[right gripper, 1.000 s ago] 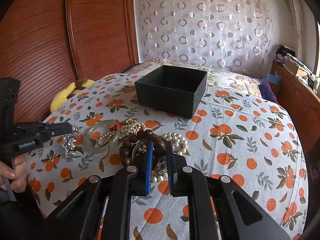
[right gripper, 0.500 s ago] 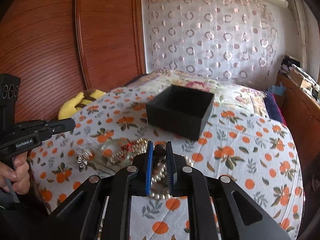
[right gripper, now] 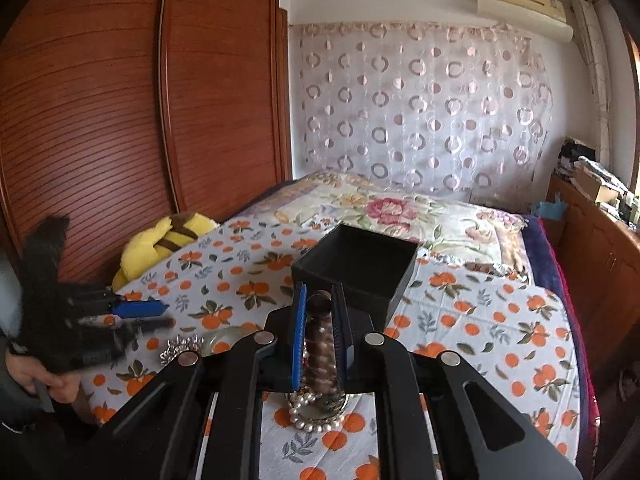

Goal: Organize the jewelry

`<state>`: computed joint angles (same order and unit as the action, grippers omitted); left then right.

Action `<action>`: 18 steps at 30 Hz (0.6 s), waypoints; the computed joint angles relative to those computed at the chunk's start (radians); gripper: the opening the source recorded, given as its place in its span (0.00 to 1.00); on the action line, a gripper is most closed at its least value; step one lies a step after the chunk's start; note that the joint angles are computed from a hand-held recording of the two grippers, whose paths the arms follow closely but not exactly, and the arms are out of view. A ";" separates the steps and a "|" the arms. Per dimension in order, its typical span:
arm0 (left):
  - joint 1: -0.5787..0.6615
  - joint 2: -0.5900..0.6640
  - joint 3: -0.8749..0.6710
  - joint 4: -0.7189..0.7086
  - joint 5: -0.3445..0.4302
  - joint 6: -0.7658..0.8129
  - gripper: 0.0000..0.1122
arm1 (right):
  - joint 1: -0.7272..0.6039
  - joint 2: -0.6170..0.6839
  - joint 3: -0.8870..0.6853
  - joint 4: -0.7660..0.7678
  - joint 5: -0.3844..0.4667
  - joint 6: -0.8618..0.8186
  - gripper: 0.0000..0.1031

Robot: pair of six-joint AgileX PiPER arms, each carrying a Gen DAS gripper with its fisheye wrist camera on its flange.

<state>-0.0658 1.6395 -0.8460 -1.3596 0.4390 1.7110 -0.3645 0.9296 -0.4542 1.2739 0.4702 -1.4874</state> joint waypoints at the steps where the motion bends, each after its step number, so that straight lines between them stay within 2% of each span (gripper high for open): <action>1: 0.006 0.003 0.008 -0.014 0.004 0.029 0.62 | -0.010 -0.009 -0.002 -0.009 0.008 0.007 0.13; 3: 0.018 0.019 0.006 0.025 0.030 0.011 0.62 | -0.033 -0.023 -0.004 -0.027 0.022 0.018 0.13; 7: 0.000 0.030 0.011 0.082 0.028 -0.010 0.73 | -0.061 -0.027 0.001 -0.045 0.035 0.022 0.13; 12: -0.042 0.058 -0.001 0.163 -0.012 -0.095 0.75 | -0.063 -0.015 0.017 -0.027 0.032 0.005 0.13; 14: -0.048 0.082 -0.027 0.217 -0.017 -0.180 0.75 | -0.058 -0.008 0.023 -0.013 0.028 -0.007 0.13; 18: -0.007 0.111 -0.063 0.222 0.057 -0.244 0.74 | -0.048 -0.004 0.027 -0.010 0.020 -0.008 0.13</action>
<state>-0.0729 1.7505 -0.9091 -1.1373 0.4957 1.4674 -0.4126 0.9251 -0.4271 1.2641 0.4906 -1.4952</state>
